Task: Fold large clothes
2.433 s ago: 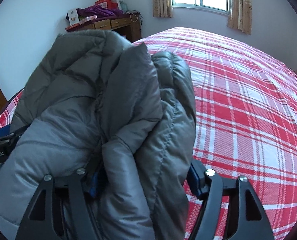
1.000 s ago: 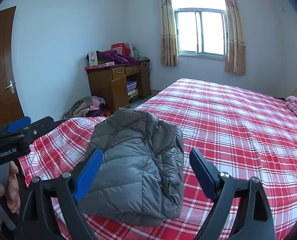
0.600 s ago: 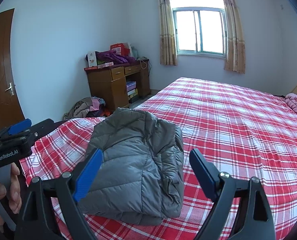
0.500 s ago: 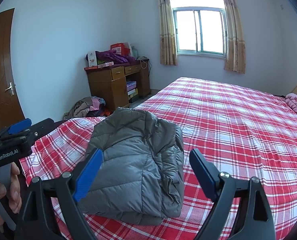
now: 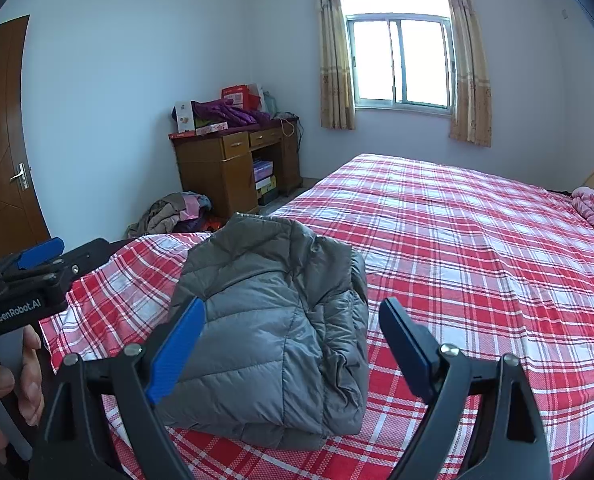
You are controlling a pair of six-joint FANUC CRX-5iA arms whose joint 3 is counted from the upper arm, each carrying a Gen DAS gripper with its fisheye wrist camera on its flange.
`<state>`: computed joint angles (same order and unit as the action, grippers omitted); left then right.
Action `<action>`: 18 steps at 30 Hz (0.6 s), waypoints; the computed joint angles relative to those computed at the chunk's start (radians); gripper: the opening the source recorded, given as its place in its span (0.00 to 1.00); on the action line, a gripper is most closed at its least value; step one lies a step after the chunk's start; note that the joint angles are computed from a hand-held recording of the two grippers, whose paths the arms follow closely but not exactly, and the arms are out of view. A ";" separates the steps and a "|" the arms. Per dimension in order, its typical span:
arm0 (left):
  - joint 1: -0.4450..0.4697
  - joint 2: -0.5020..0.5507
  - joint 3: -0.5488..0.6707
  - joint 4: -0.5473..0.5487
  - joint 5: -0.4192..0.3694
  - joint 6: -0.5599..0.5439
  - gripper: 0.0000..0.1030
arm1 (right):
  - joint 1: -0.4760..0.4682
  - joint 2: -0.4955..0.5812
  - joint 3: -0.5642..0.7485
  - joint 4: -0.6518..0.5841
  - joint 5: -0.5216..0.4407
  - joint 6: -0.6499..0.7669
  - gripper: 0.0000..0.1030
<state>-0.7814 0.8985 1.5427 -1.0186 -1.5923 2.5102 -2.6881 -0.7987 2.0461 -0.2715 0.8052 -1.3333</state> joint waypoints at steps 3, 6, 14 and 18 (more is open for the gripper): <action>0.001 -0.007 -0.013 0.001 0.003 0.010 0.99 | 0.000 0.002 0.007 -0.005 -0.008 0.007 0.88; 0.001 -0.007 -0.013 -0.003 0.000 0.016 0.99 | 0.000 0.007 0.019 -0.013 -0.020 0.017 0.88; 0.003 0.048 0.087 -0.003 -0.036 -0.037 0.99 | -0.001 0.051 0.111 -0.043 -0.100 0.042 0.88; 0.003 0.055 0.097 -0.002 -0.033 -0.050 0.99 | -0.004 0.072 0.155 -0.060 -0.139 0.053 0.89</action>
<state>-0.7784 0.9537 1.6398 -1.0210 -1.6256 2.4599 -2.6921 -0.7265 2.2008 -0.3313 0.6658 -1.2798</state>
